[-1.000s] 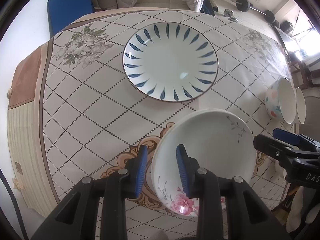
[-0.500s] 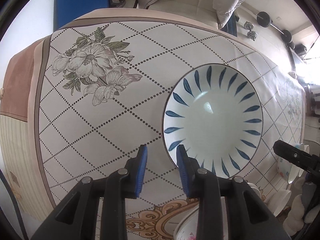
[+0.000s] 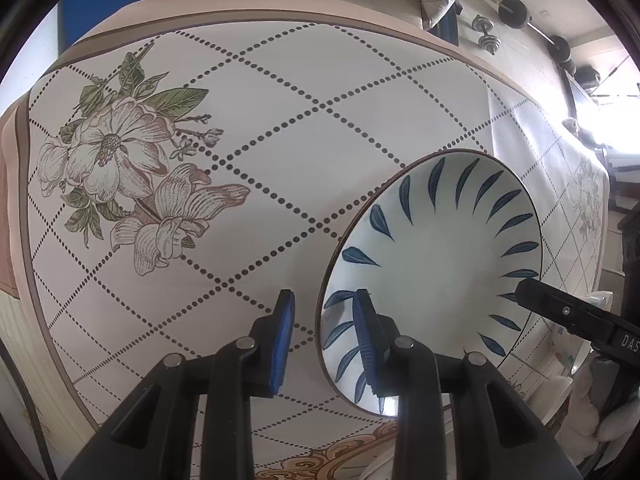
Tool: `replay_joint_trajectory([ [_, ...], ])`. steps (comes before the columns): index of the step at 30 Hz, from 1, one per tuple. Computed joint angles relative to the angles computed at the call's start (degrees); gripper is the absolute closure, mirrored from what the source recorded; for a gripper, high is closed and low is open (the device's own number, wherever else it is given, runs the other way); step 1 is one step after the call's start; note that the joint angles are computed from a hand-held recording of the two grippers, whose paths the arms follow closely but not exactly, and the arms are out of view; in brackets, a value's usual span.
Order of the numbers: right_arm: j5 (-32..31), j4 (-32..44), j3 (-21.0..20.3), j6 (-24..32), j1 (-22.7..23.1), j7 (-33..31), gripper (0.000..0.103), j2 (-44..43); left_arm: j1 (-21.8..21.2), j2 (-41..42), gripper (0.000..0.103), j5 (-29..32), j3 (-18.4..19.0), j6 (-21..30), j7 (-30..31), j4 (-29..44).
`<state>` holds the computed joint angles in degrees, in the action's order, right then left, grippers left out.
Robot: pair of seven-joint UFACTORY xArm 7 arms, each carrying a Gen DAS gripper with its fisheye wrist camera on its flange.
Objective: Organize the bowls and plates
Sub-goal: 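Grasp the blue-striped plate rim with the left tool while the right tool grips it, then lift and carry the blue-striped plate toward the plate stack with both tools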
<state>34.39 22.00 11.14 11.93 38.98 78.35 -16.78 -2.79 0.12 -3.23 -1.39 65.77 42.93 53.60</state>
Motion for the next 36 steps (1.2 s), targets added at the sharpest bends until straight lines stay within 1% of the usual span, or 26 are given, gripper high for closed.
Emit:
replay_joint_trajectory([
  [1,-0.62,0.18,0.03,0.89,-0.46,0.22,0.017,-0.12,-0.14,0.05,0.075,0.01,-0.14,0.09,0.3,-0.08],
  [2,-1.8,0.35,0.36,1.74,-1.32,0.72,0.022,-0.3,-0.41,1.13,0.075,-0.11,-0.4,0.07,0.26,0.73],
  [4,-3.17,1.11,0.33,3.16,-2.34,0.89,0.026,0.04,-0.71,1.06,0.075,-0.24,-0.65,-0.14,0.52,0.35],
  [5,-3.26,1.21,0.3,3.09,-2.56,0.85,0.04,0.16,-0.83,0.91,0.076,-0.44,-0.73,-0.87,0.59,-0.01],
  [7,0.26,1.13,-1.39,1.86,-0.66,-1.69,0.052,0.68,-1.07,0.47,0.076,-1.07,-0.85,-1.69,0.99,-0.73],
  [8,0.22,1.31,-1.11,2.09,-1.08,-1.46,0.06,0.85,-1.19,0.3,0.076,-0.88,-0.89,-2.37,0.78,-1.11],
  [9,-0.26,1.52,-0.81,2.48,-1.6,-1.41,0.066,0.85,-1.27,0.18,0.076,-1.09,-0.9,-2.75,0.66,-1.26],
  [10,-1.95,2.37,-0.41,5.16,-2.78,-0.67,0.072,1.0,-1.35,0.09,0.076,-1.22,-0.91,-3.15,0.61,-1.45],
  [13,-6.04,3.99,1.04,9.54,-5.25,1.05,0.082,1.29,-1.18,-0.55,0.08,-1.28,-0.65,-5.44,1.41,-2.33],
  [14,-6.21,3.92,1.34,9.3,-5.37,1.16,0.083,1.24,-0.99,-1.01,0.082,-1.06,-0.43,-5.82,1.93,-2.5],
  [17,-3.46,2.8,1.2,6.92,-4.17,0.26,0.085,0.89,-0.73,-1.63,0.086,-0.96,-0.15,-6.38,2.47,-2.88],
  [20,-3.26,2.45,1.58,5.71,-3.92,0.91,0.086,0.93,-0.12,-2.2,0.086,-0.94,0.39,-5.96,3.45,-2.76],
  [27,-4.72,2.81,2.17,5.94,-3.64,2.34,0.087,0.65,0.77,-4.87,0.086,-1.06,1.06,-5.36,5.13,-3.67],
  [31,-6.2,2.48,2.85,6.06,-3.89,4.25,0.087,-0.59,1.42,-6.18,0.086,-1.68,1.75,-3.78,6.53,-3.09],
  [36,-8.32,1.53,3.42,7.04,-3.98,7.17,0.087,-3.82,2.25,-7.83,0.086,-2.64,2.64,-0.58,8.89,-1.66],
])
